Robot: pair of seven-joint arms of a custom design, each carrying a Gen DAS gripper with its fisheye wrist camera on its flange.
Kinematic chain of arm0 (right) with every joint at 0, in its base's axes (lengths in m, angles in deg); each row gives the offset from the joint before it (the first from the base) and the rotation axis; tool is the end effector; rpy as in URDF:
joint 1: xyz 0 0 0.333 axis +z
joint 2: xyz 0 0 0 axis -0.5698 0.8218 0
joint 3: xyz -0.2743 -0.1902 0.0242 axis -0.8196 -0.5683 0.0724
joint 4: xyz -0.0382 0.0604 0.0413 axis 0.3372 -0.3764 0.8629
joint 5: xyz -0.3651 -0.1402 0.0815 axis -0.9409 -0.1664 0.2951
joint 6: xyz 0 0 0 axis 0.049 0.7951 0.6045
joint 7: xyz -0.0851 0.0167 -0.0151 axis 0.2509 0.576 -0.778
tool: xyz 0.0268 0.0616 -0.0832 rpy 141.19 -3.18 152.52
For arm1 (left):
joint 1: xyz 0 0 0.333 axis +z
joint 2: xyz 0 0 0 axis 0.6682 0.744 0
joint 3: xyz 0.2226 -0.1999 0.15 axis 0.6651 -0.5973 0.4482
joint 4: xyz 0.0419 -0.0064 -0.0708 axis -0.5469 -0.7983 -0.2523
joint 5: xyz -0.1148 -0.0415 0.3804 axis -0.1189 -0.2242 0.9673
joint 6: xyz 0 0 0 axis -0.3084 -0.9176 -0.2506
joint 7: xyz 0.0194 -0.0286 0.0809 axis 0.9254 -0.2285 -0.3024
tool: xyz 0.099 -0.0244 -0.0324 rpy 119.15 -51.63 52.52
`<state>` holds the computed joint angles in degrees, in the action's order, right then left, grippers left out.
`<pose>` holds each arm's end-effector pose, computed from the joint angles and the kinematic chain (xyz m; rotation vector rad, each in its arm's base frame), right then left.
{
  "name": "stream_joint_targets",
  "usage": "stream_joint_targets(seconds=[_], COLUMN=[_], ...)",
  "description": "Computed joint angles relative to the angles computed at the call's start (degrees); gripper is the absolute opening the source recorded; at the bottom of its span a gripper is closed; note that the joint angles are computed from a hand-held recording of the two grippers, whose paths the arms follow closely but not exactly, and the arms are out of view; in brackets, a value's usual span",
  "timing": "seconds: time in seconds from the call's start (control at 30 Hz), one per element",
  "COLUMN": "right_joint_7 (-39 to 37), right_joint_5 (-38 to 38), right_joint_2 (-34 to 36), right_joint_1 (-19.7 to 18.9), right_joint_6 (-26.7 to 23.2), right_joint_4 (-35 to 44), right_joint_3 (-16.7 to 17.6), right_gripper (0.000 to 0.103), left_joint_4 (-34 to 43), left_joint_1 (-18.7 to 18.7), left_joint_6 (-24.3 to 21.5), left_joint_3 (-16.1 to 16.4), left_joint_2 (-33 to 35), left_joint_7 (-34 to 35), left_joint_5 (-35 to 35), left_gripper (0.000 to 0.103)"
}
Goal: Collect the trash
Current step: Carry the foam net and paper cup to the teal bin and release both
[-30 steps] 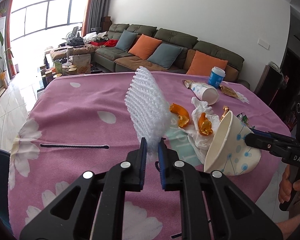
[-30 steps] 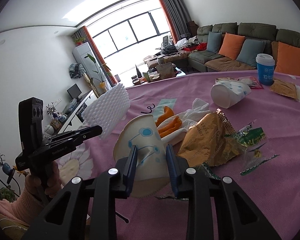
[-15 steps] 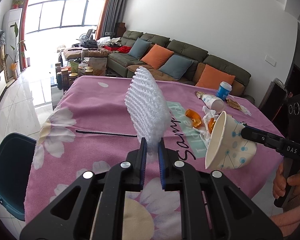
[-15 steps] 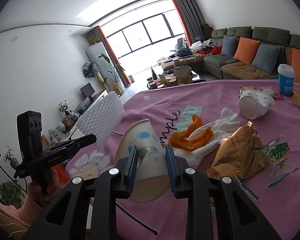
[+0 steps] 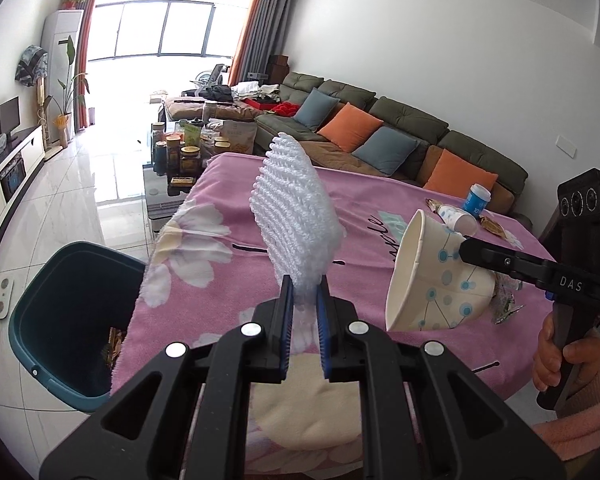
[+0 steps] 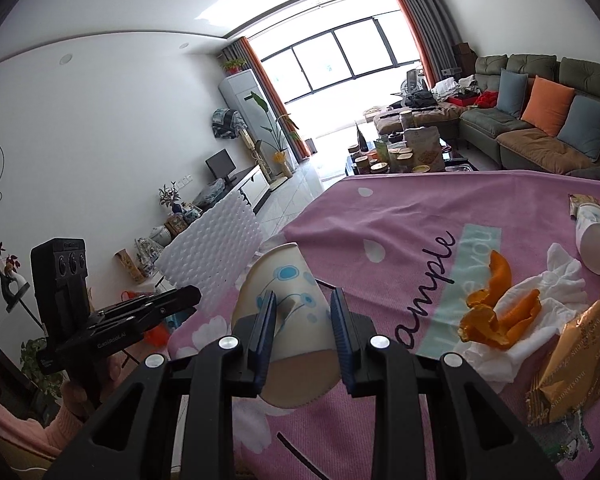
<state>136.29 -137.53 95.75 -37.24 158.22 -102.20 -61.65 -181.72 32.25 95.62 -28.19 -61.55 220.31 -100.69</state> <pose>0.5361 0.0777 0.4151 -1.4880 1.4358 -0.3647 0.5563 -0.1564 0.4583 -1.3670 2.1225 -1.3177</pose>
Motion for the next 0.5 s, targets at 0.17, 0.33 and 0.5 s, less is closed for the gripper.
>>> stream_joint_targets(seconds=[0.17, 0.33, 0.5], right_joint_7=[5.2, 11.2, 17.6], right_joint_5=[-6.0, -11.9, -18.1], right_joint_2=[3.5, 7.0, 10.2], right_joint_1=[0.2, 1.2, 3.4], right_joint_6=[0.0, 0.5, 0.8], right_joint_4=[6.3, 12.9, 19.9], right_joint_3=[1.4, 1.7, 1.0], right_gripper=[0.026, 0.026, 0.026], left_joint_4=[-1.8, -2.6, -3.1], left_joint_1=[1.3, 2.5, 3.6], left_joint_6=[1.2, 3.0, 4.6], left_joint_3=[1.5, 2.4, 3.2], left_joint_2=[-1.7, -2.3, -2.7], left_joint_7=[-0.2, -1.8, -1.9], left_joint_5=[-1.4, -1.2, -1.9], left_gripper=[0.012, 0.012, 0.012])
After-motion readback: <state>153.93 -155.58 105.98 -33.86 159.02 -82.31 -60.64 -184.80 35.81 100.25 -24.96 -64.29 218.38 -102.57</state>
